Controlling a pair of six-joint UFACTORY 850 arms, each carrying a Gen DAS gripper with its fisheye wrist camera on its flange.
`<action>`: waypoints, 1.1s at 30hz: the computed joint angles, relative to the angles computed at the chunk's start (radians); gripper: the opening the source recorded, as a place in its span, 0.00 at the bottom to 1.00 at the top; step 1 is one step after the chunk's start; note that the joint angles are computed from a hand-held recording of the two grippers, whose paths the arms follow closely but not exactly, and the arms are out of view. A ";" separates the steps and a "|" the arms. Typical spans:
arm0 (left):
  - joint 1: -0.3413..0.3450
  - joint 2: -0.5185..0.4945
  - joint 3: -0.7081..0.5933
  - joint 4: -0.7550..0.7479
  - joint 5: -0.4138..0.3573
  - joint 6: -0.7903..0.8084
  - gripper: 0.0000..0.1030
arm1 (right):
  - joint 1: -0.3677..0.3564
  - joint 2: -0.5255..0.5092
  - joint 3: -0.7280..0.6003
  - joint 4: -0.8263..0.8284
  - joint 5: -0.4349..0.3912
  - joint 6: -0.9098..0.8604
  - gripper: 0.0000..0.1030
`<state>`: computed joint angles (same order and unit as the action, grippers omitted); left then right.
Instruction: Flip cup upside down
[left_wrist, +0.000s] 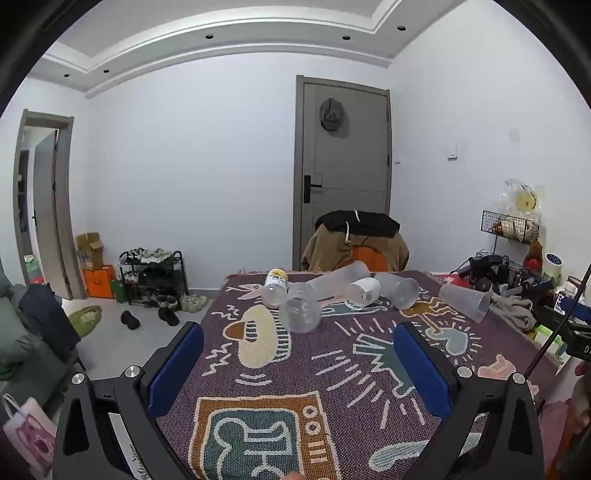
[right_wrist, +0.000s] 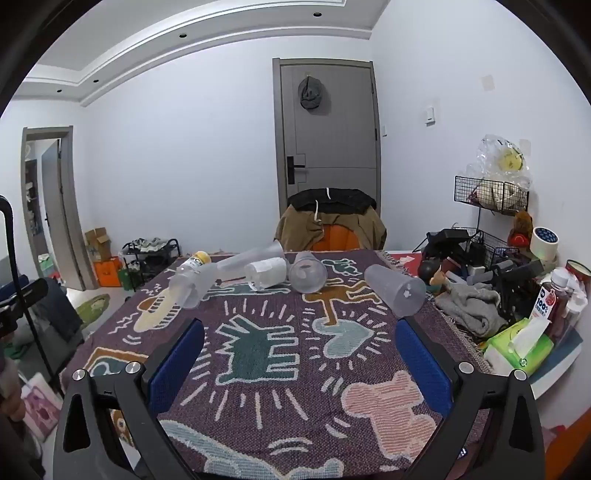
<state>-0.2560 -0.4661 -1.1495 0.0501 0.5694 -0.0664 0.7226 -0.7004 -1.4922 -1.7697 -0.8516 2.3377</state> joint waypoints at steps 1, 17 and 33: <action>0.000 -0.001 -0.001 0.002 0.003 0.000 1.00 | 0.000 0.001 0.001 0.001 -0.003 0.000 1.00; 0.000 -0.008 0.008 0.030 0.053 -0.012 1.00 | 0.002 -0.002 0.001 -0.014 -0.019 0.017 1.00; 0.007 -0.009 0.011 0.025 0.060 -0.016 1.00 | -0.004 -0.005 0.003 -0.021 -0.005 0.031 1.00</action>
<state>-0.2493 -0.4750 -1.1381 0.0748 0.6294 -0.0825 0.7183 -0.7051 -1.4897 -1.7909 -0.8565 2.3683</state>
